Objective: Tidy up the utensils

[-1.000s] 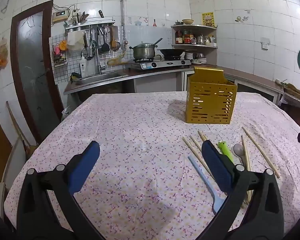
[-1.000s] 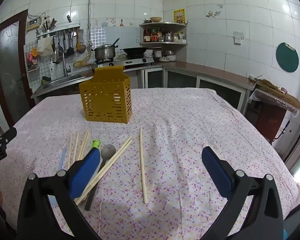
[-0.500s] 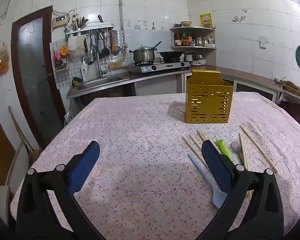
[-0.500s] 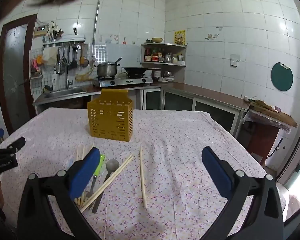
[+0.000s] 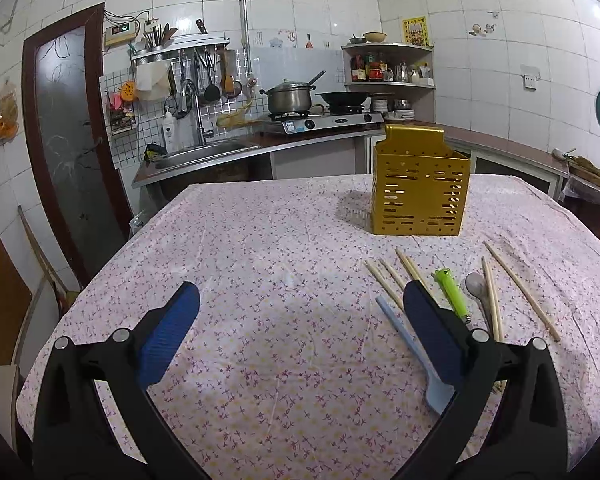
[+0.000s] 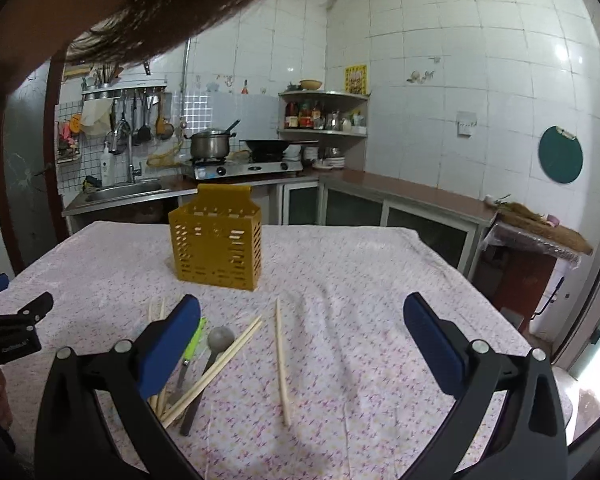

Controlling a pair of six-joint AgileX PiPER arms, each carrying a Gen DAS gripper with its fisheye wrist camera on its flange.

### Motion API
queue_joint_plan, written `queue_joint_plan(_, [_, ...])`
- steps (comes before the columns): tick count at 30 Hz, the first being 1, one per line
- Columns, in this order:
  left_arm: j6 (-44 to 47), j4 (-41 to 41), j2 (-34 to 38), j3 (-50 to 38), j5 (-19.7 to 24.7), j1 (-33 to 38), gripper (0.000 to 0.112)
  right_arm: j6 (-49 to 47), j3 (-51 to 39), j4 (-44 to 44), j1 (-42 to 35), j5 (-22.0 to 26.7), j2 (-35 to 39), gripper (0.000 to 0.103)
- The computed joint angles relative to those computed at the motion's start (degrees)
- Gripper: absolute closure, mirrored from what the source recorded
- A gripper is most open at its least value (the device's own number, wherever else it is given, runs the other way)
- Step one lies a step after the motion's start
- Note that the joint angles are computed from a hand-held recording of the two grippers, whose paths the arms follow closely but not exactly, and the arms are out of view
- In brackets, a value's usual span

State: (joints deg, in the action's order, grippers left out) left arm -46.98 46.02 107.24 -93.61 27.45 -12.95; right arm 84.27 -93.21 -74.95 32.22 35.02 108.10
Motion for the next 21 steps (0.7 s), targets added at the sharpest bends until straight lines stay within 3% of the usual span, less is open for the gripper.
queue_joint_plan(4, [-0.99,1.33,0.65,-0.13,-0.13,-0.20,0.014,3.39,1.78,-7.36,1.48,0.03,-0.03,0.004])
queue_joint_plan(6, [-0.06,-0.08,1.69,-1.57,0.58,0.07,0.014,3.14,1.53,-6.61,1.17,-0.92,0.20,0.004])
queue_joint_plan(11, [-0.62,0.07,3.58,-4.20,1.87,0.11,0.014,-1.91,-1.96,1.52,-2.13,-1.55,2.19,0.004])
queue_joint_plan(17, [5.03,-6.56,7.57,-11.24,6.89,0.68,0.014,-13.47,-6.84,15.96,-5.30,-5.34,5.05,0.004])
queue_joint_plan(21, [5.36,-7.11,8.00,-11.68,7.04,0.94,0.014,-19.08,-9.03,22.78,-5.58,-5.30,6.81,0.004])
